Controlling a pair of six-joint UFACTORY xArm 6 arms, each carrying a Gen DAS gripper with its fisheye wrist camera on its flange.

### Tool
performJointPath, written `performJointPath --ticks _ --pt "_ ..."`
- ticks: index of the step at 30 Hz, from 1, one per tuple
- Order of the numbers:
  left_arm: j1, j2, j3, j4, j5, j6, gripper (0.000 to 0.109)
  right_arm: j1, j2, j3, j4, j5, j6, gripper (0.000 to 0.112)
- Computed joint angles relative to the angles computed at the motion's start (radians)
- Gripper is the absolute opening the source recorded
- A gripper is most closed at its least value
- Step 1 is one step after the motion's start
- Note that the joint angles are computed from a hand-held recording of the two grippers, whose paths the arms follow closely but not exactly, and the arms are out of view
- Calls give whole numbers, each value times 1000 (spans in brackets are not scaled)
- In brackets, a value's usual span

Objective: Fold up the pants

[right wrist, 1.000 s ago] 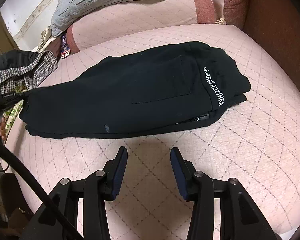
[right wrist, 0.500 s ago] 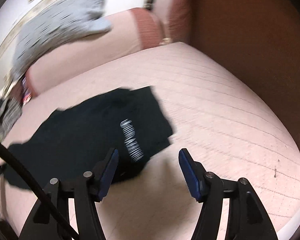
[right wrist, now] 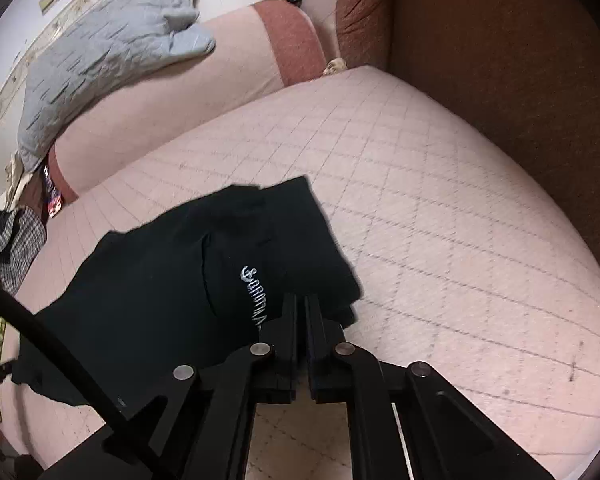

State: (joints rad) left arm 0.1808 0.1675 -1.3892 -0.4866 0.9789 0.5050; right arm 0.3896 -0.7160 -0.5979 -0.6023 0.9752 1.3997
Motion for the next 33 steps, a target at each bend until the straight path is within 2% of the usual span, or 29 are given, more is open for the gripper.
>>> performJointPath --ticks 4,5,7,9,10,11,12,13,14,16,18,19,20,21,22,23,24,29,33 --pt "-36 8 48 241 -158 -108 2 -13 0 -13 10 138 9 4" --pt "-38 7 58 265 -175 -122 2 -18 10 -20 22 178 6 5" --pt "-33 -13 84 207 -196 -93 2 -14 -16 -7 29 194 11 6" --pt "-19 -47 116 86 -204 -20 2 5 -61 13 14 167 22 25" --pt "-16 -65 135 49 -222 3 6 12 -84 25 2 140 28 50" --pt "-13 -83 157 9 -240 28 11 15 -103 38 -8 110 33 70" --pt "-16 -97 174 -33 -256 43 22 7 -116 50 -14 69 38 73" --pt "-10 -112 190 -86 -258 69 33 -12 -120 57 -11 28 41 73" --pt "0 -124 201 -138 -249 93 36 -40 -121 66 5 -17 43 73" --pt "15 -154 228 -221 -220 140 36 -90 -121 92 46 -97 42 73" --pt "7 -191 268 -242 -220 155 36 -123 -99 110 94 -155 30 73" --pt "8 -208 288 -246 -217 168 37 -139 -92 128 130 -183 20 68" --pt "6 -219 301 -244 -215 174 37 -164 -78 141 167 -222 2 42" --pt "1 -232 316 -234 -213 173 37 -181 -70 158 208 -267 -5 36" --pt "-5 -244 330 -224 -213 172 37 -185 -75 163 207 -270 3 32" --pt "-1 -232 320 -224 -208 181 37 -171 -86 160 168 -259 35 20" --pt "-8 -240 329 -221 -209 184 37 -160 -96 157 148 -253 50 16" --pt "-15 -228 323 -217 -210 186 37 -121 -198 179 147 -234 95 13" --pt "-13 -219 313 -221 -205 167 37 -108 -134 136 166 -91 40 12"
